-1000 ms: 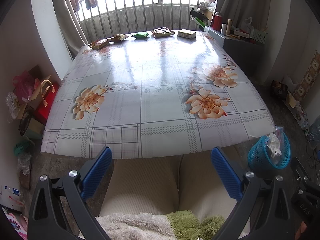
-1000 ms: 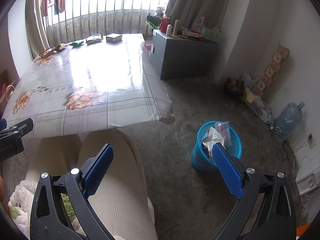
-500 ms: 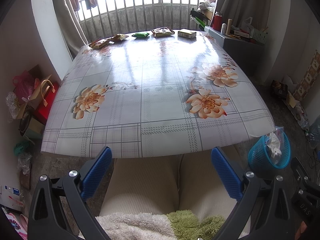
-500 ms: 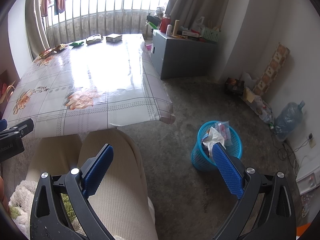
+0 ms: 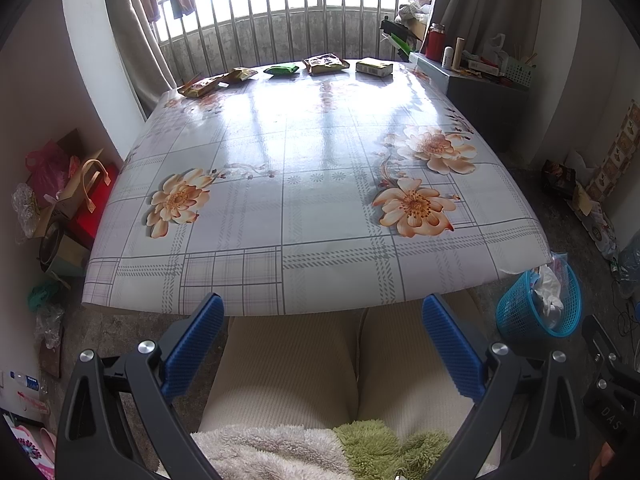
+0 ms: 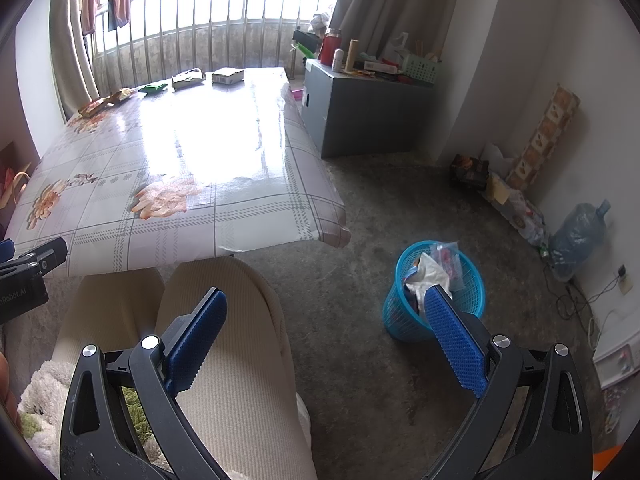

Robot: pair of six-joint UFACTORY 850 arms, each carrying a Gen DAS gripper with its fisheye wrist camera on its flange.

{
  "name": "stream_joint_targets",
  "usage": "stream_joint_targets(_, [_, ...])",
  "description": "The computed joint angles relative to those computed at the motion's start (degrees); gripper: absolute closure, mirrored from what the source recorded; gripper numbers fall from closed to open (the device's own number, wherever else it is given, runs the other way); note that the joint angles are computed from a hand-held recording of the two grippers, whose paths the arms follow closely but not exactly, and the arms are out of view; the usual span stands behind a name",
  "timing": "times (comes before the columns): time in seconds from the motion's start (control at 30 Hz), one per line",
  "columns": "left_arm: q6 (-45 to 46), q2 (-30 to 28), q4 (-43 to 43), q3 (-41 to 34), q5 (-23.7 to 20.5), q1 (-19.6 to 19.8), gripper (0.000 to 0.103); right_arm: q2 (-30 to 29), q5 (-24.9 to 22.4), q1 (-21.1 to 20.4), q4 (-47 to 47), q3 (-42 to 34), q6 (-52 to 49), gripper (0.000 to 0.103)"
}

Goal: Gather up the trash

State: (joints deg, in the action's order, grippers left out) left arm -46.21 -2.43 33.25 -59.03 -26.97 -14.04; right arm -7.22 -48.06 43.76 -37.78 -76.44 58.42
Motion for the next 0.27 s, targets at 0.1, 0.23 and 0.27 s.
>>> stream_joint_targets(0.1, [0.27, -0.13, -0.24, -0.13, -0.13, -0.05, 0.006, 0.02, 0.04, 0.00, -0.05, 0.03, 0.03, 0.008])
stream_joint_targets(0.23, [0.27, 0.24, -0.18, 0.21, -0.16, -0.11, 0.006, -0.07, 0.18, -0.02, 0.10, -0.13, -0.14, 0.008])
stream_joint_targets(0.27, [0.30, 0.17, -0.26, 0.05, -0.28, -0.18, 0.006, -0.09, 0.14, 0.00, 0.09, -0.16, -0.11, 0.008])
